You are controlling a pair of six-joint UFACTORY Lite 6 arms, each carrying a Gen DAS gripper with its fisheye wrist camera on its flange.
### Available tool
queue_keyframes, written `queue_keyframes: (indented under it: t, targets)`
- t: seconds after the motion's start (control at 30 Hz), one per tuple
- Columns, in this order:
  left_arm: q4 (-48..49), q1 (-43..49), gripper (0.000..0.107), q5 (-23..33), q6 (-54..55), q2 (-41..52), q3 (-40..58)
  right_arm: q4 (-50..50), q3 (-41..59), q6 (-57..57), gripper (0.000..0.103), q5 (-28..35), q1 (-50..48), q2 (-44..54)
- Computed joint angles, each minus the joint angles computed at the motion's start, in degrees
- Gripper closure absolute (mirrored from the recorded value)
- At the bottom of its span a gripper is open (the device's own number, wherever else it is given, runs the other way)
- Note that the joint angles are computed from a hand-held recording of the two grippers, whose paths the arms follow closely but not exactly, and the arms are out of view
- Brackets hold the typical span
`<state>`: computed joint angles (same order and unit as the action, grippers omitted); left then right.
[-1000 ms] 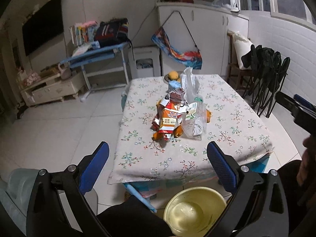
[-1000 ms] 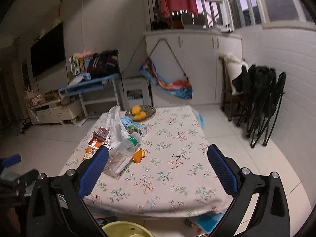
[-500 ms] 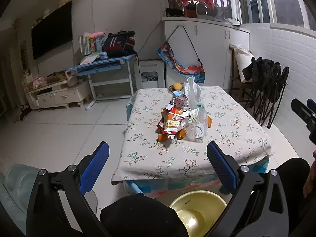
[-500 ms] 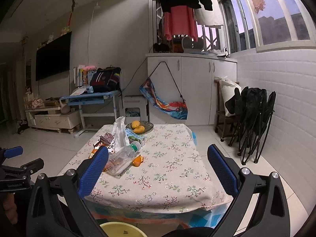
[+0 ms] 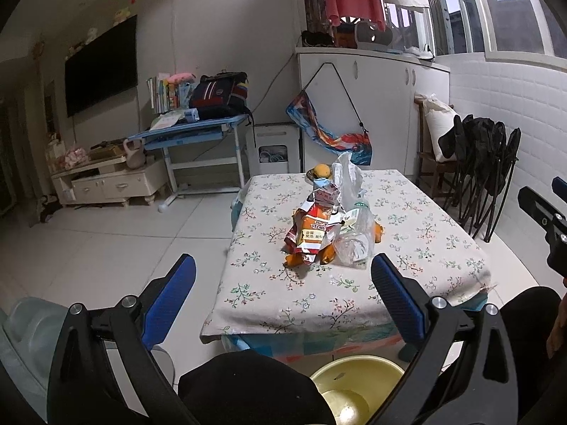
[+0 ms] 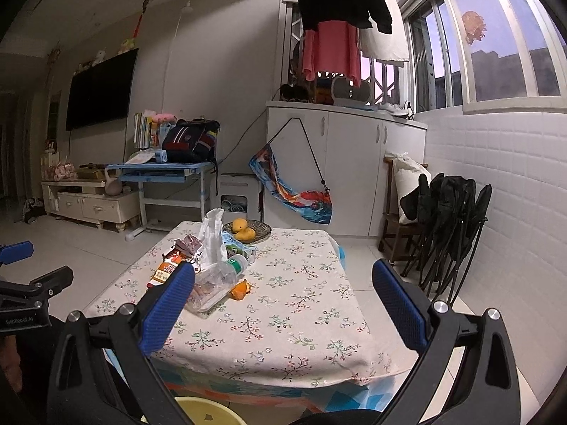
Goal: Collect trash
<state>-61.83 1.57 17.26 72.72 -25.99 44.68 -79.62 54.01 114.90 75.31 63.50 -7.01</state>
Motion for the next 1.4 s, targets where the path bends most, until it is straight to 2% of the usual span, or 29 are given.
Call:
queue_keyframes:
  t: [0.63, 0.9, 0.97, 1.03, 1.1, 1.2, 1.4]
  targets:
    - [-2.78, 1.1, 0.011, 0.64, 2.31, 1.51, 0.96, 0.87, 0.4, -0.29, 0.007, -0.8, -0.28, -0.37]
    - [-2.45, 1.02, 0.011, 0.46, 1.8, 1.38, 0.84, 1.17, 0.83, -0.99, 0.007, -1.38, -0.56, -0.11]
    - [0.13, 0.8, 0.011, 0.42, -0.39, 2.29, 1.85, 1.29, 1.14, -1.46, 0.007, -1.42, -0.51, 0.11]
    - [2.47, 1.07, 0.011, 1.66, -2.54, 3.66, 3.77, 1.85, 1.99, -3.69, 0.007, -4.28, -2.04, -0.12]
    - [0.66, 1.89, 0.011, 3.13, -1.73, 5.11, 5.6, 1.34, 2.19, -5.11, 0.007, -9.43, -4.74, -0.76]
    - [0.29, 1.11, 0.011, 1.58, -1.87, 7.86, 8.15, 1.46, 3.73, -6.46, 0.007, -17.06, -10.44, 0.48]
    - [3.36, -0.17, 0.011, -0.4, -4.16, 14.46, 10.22, 1.57, 2.34, -4.54, 0.007, -25.76, -15.23, 2.25]
